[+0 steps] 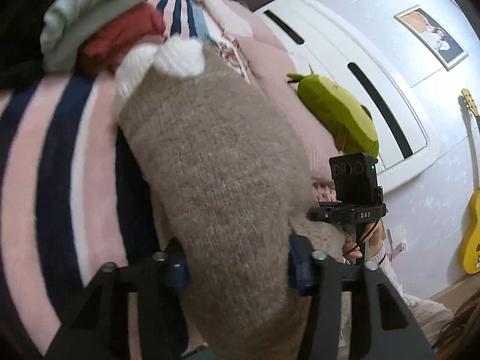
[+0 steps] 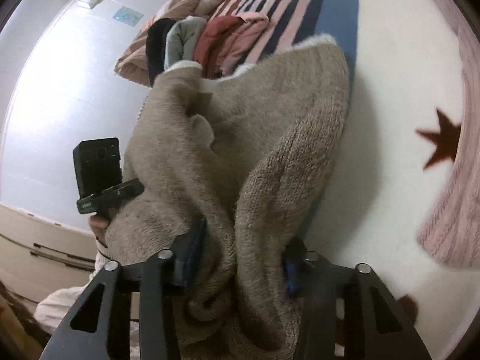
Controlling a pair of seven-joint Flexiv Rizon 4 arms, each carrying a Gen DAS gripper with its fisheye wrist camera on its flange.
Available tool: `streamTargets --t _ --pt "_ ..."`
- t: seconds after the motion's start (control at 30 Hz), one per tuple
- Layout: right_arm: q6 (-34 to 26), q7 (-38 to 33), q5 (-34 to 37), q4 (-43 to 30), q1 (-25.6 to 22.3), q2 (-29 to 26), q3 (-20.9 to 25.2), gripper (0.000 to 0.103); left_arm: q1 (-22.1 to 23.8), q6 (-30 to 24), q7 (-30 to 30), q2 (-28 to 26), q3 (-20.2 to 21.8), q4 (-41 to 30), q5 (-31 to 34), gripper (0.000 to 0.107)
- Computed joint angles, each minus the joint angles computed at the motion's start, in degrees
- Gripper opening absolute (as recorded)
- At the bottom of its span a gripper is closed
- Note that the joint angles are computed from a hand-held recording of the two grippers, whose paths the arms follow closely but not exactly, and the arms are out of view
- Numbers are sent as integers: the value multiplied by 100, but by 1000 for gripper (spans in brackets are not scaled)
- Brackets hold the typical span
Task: Fold small clothes
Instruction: 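Grasp the folded sweater with both grippers and lift it off the bed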
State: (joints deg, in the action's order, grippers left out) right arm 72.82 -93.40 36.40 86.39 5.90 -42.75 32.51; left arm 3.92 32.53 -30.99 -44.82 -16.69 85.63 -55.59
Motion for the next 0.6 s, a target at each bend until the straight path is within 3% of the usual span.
streamTargets --t 0.13,0.27,0.47,0.6 --pt "-36 368 -408 -98 458 93 -352 34 32 438 388 265 55 259 -154 43" --pt "-67 603 -744 -450 727 -141 -422 34 219 439 445 327 153 256 -191 43" --pt "-609 687 -1201 -1768 1150 -934 -345 34 643 580 646 397 336 225 -311 43" --pt "-1074 860 -1524 -3044 1738 -1601 -560 34 943 693 829 343 459 22 -247 43"
